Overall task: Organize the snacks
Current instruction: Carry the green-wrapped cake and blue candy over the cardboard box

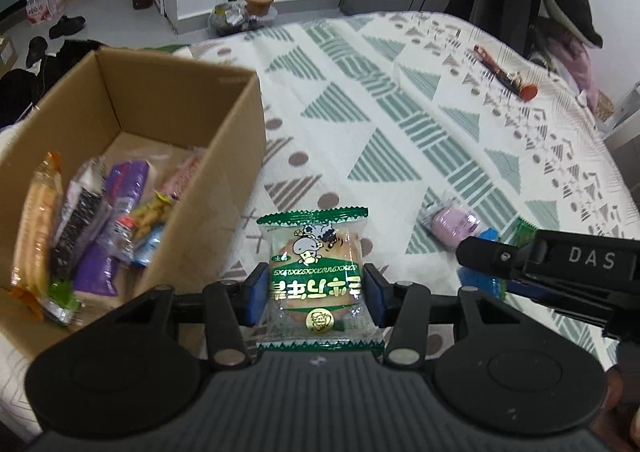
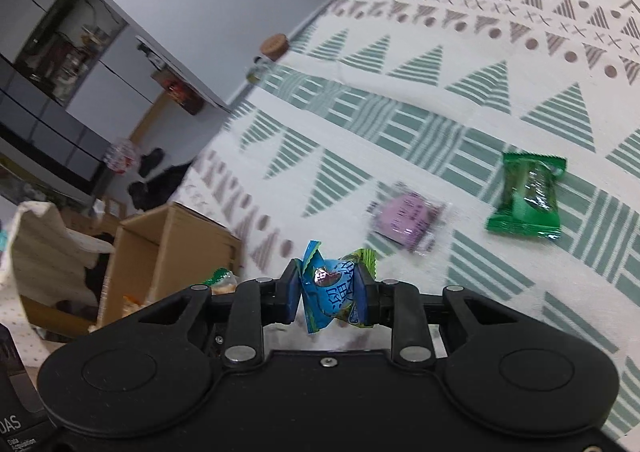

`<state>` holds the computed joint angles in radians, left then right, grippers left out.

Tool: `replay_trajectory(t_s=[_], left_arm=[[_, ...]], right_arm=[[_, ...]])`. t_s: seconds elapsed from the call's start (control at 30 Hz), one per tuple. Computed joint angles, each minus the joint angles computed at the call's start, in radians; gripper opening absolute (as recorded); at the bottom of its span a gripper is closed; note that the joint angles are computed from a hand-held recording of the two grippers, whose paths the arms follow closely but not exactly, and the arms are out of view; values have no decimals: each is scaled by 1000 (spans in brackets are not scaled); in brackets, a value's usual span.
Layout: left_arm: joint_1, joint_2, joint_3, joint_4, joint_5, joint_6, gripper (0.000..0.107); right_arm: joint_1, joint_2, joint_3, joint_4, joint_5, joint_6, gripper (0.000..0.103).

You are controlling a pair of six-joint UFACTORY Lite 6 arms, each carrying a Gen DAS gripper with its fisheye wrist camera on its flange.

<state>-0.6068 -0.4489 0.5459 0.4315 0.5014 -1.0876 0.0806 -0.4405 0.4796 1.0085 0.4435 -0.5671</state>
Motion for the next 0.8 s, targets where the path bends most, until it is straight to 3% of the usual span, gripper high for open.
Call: replay_trajectory(t_s=[0.33, 0.8], left_arm=[[75, -175, 25, -80, 103, 145, 48], [471, -318, 71, -402, 165, 689, 48]], right_arm=[[139, -66, 20, 44, -58, 47, 27], [428, -49, 108, -233, -248, 429, 27]])
